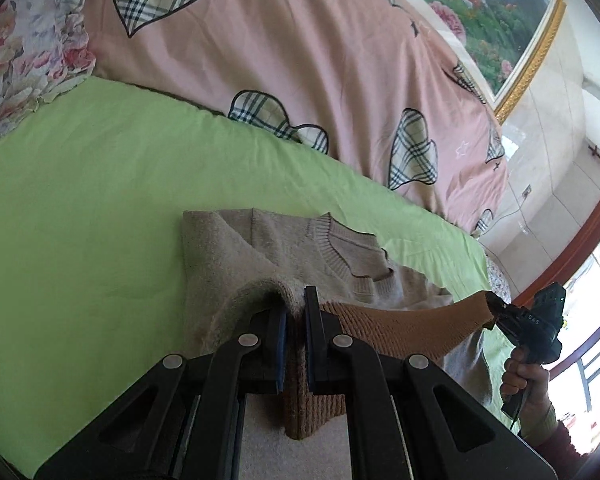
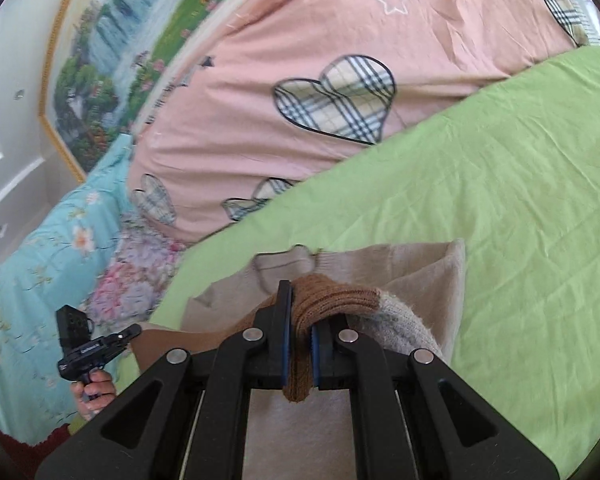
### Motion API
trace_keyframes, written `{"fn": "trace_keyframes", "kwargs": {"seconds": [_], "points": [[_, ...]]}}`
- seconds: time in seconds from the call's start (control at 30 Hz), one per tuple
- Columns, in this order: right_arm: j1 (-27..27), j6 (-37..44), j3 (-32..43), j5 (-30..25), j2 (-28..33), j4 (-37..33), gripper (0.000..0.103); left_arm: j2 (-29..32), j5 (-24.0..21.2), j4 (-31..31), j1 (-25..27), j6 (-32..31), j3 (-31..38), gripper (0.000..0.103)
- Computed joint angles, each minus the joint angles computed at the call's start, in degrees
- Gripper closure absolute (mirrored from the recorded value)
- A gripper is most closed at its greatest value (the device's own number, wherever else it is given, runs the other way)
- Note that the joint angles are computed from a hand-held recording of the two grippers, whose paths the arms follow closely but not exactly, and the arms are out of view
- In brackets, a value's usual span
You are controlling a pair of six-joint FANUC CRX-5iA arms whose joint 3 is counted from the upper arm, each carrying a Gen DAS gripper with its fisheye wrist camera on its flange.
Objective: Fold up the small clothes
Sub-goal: 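Fold the hem up toward the collar with both grippers and release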
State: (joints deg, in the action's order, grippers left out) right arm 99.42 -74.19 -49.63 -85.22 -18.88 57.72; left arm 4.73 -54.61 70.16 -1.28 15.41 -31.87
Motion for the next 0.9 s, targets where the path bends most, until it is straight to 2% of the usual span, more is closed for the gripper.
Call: {"fn": "trace_keyframes", "kwargs": {"seconds": [0.07,0.1,0.17,0.27,0.33,0.37,0.4,0.5,0.53,0.6,0.63,0.7,0.73,0.8,0.83,0.87,0.9], "points": [[-2.26,0.14,-1.13,2.21,-0.62,-1.0,0.094,2.41,2.25,-0.95,-1.51,1.32,1.61,0.097],[-3.24,0.6,-1.29,3.27,-0.63,-1.75,0.094,3.83,1.53,-4.29,-1.45,4.47,3.49,0.097],[-5.04,1.57,-1.29,5.2,-0.32,-3.63,0.094,5.96,2.73,-5.99,-2.32,6.43,4.88,0.096],[-6.56,1.74,-1.06,7.6,-0.08,-6.75,0.092,7.49,1.51,-7.83,-2.07,8.17,5.86,0.095],[-5.74,1.08,-0.28,6.86,0.18,-8.62,0.076,6.18,-0.01,-8.21,-1.11,7.11,4.84,0.089],[-4.91,0.39,0.13,5.82,0.5,-8.72,0.056,4.74,-1.33,-8.62,-0.29,5.8,3.88,0.085],[-3.55,-0.47,0.75,4.0,1.12,-8.67,0.048,3.33,-2.49,-8.85,0.32,4.41,2.84,0.083],[-0.76,2.0,4.01,0.03,3.91,-8.32,0.048,-2.02,-7.33,-10.76,1.81,-0.32,-1.25,0.062],[-0.95,3.8,4.49,1.36,4.56,-6.84,0.048,-3.24,-8.94,-11.37,1.66,-1.59,-2.36,0.053],[-3.74,8.64,4.1,9.57,4.91,-3.0,0.048,-4.25,-12.19,-13.53,0.12,-3.15,-3.43,0.051],[-6.11,12.21,4.39,14.91,5.41,-2.1,0.048,-4.26,-11.93,-15.28,-1.69,-2.98,-3.26,0.051],[-11.4,21.28,5.82,25.66,6.88,-2.78,0.048,-4.2,-8.7,-18.16,-4.81,-1.68,-2.47,0.051],[-13.07,24.85,6.59,28.59,7.61,-4.0,0.048,-3.42,-6.15,-20.2,-6.59,-0.05,-1.31,0.052],[-16.29,32.39,8.18,33.27,8.77,-8.71,0.048,-0.53,-4.79,-23.49,-8.31,3.66,2.36,0.055],[-17.6,34.67,8.39,34.54,8.93,-10.85,0.048,1.57,-4.94,-24.64,-8.68,5.42,4.95,0.062],[-18.52,35.19,7.9,35.21,8.56,-11.88,0.048,2.95,-5.1,-24.93,-8.54,6.19,6.75,0.067],[-19.16,34.83,7.1,34.92,7.9,-12.83,0.049,4.0,-3.66,-25.48,-8.74,7.44,8.5,0.067]]}}
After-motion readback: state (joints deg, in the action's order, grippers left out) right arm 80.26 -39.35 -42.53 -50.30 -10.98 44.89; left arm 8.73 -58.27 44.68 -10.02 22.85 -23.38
